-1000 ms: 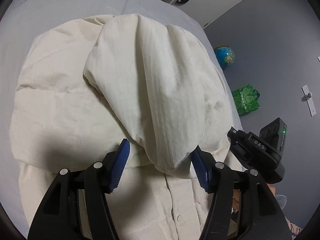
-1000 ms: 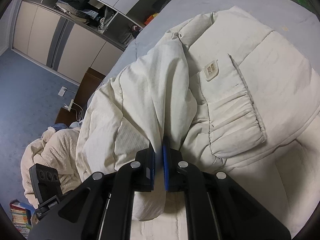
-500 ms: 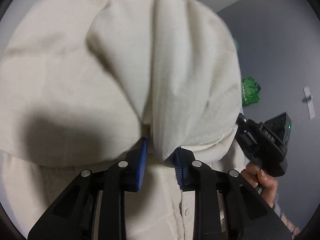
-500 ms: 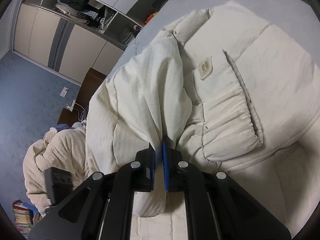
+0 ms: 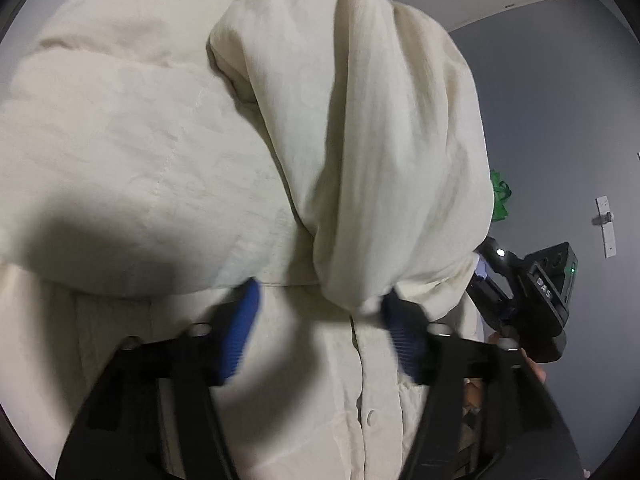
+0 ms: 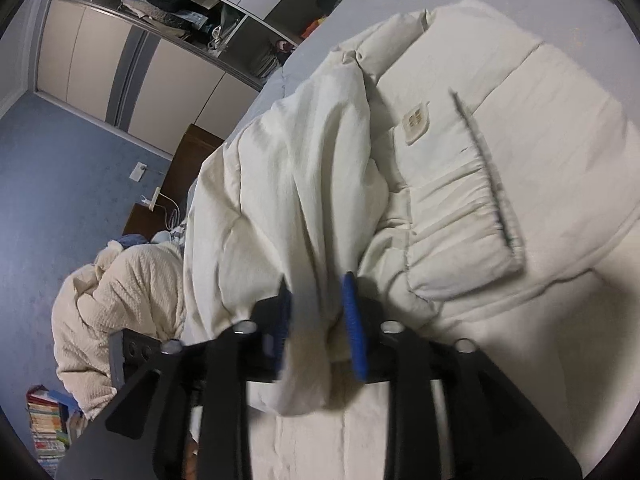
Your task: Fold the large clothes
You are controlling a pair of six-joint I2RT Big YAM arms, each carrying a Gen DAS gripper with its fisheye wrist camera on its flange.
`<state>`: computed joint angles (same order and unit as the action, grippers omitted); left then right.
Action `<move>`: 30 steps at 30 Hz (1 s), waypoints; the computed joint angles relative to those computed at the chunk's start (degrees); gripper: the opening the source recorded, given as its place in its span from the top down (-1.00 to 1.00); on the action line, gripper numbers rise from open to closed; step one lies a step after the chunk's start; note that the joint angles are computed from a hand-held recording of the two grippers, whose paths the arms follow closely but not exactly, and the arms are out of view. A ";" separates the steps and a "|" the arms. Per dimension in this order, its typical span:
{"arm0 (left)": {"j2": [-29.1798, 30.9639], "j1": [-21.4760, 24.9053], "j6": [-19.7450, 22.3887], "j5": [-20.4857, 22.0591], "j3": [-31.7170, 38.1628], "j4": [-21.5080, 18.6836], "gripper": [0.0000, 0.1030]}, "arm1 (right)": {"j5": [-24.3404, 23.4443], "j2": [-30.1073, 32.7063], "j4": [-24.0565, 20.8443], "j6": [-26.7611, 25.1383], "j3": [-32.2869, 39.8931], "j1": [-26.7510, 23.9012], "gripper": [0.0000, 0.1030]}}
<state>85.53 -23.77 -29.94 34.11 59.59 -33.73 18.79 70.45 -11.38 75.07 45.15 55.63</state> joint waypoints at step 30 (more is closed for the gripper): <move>-24.47 12.06 12.76 -19.49 -11.31 -23.02 -0.65 | -5.79 -36.75 -41.08 14.32 -12.66 6.26 -0.14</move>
